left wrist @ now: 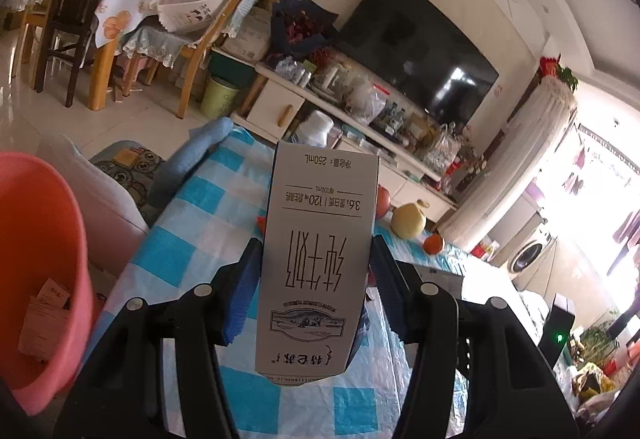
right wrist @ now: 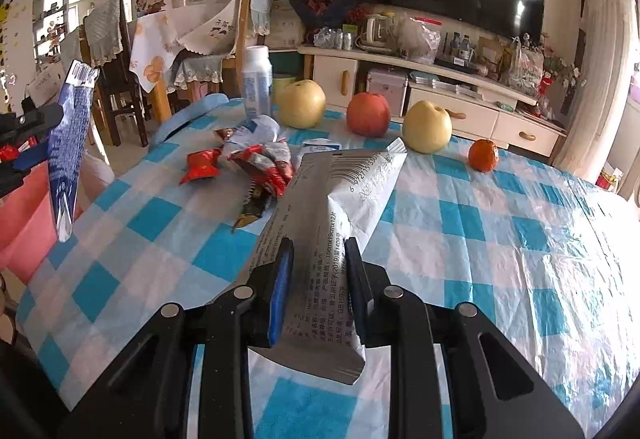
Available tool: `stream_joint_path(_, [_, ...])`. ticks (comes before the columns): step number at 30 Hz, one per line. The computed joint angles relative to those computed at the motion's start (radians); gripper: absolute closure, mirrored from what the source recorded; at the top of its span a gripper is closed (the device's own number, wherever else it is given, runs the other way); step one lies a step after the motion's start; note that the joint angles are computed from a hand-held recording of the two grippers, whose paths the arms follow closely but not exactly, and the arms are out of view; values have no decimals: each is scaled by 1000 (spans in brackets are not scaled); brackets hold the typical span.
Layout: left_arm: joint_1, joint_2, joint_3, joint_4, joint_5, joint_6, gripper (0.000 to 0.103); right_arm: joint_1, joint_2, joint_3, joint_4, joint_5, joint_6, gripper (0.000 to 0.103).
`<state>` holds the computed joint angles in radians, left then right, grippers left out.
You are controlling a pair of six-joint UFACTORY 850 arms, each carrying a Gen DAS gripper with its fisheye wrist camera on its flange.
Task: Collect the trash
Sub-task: 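Carry the carton and grey packet to the pink basin and open both tools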
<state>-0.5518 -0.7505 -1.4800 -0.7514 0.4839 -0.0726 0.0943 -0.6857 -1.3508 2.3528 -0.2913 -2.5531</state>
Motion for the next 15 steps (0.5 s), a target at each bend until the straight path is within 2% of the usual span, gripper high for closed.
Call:
stream_joint_path(8, [14,64,92,56,66,-102,47,42,76,84,58,-22,-74,75])
stream_joint_path(15, [25,135,203,74,142,-174,47,94,136,128,30,-44,-54,75])
